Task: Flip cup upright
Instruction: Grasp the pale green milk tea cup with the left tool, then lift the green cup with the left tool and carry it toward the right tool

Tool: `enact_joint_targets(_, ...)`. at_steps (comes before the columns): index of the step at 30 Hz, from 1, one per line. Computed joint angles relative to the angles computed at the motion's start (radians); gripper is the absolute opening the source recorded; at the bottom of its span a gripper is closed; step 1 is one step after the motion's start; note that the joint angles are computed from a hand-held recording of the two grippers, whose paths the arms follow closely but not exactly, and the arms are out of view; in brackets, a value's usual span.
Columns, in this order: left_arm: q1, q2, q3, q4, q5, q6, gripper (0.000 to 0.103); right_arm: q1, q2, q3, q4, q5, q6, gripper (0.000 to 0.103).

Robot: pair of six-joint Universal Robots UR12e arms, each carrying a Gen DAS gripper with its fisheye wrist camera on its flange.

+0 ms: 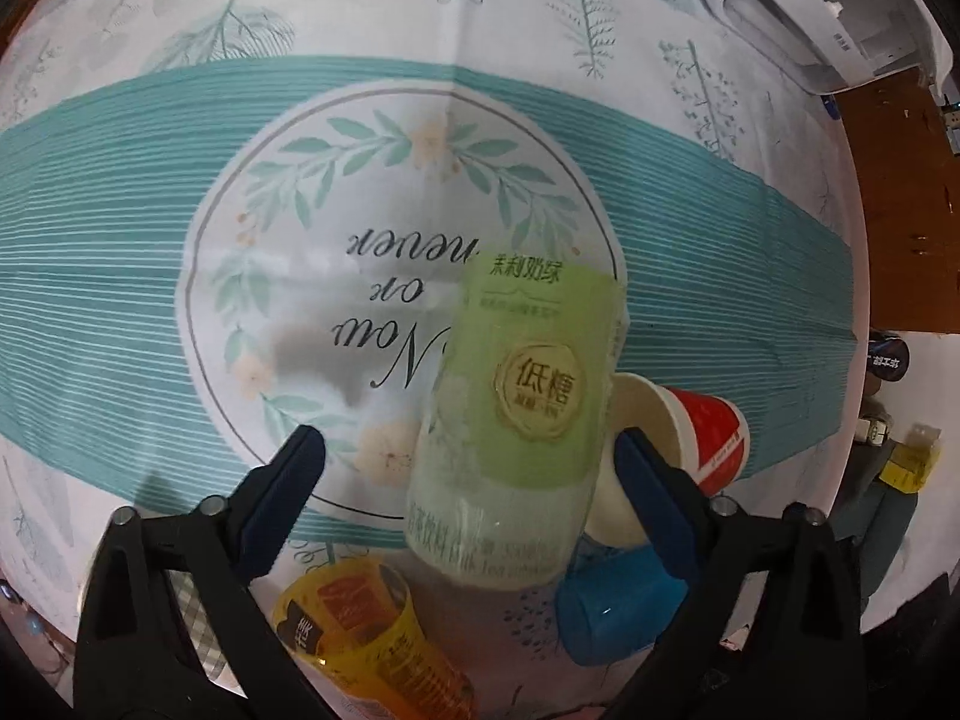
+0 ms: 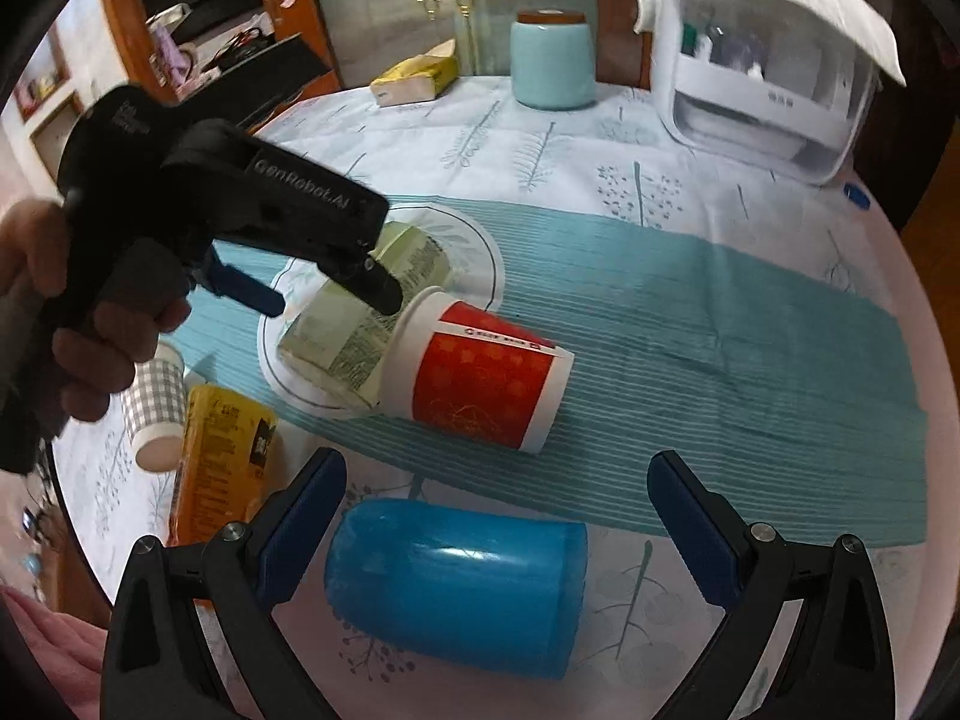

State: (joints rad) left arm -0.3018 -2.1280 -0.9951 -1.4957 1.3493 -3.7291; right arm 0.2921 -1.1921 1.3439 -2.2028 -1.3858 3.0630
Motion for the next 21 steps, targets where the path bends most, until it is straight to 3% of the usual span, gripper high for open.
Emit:
enact_joint_targets(4,0.005,-0.01,-0.001,0.002,-0.046,0.02,0.076,-0.003,0.016,-0.016,0.03,-0.018,0.022,0.102)
enact_joint_targets(6,0.002,-0.011,0.002,-0.005,-0.041,0.035,0.061,-0.003,0.022,-0.021,0.035,-0.034,0.018,0.102)
enact_joint_targets(12,-0.011,-0.005,0.011,0.008,-0.004,0.052,0.061,0.0,0.016,-0.017,0.024,-0.046,0.019,0.102)
enact_joint_targets(21,-0.019,0.104,-0.072,0.094,0.016,0.05,0.061,0.036,-0.033,0.015,-0.032,-0.102,0.026,0.102)
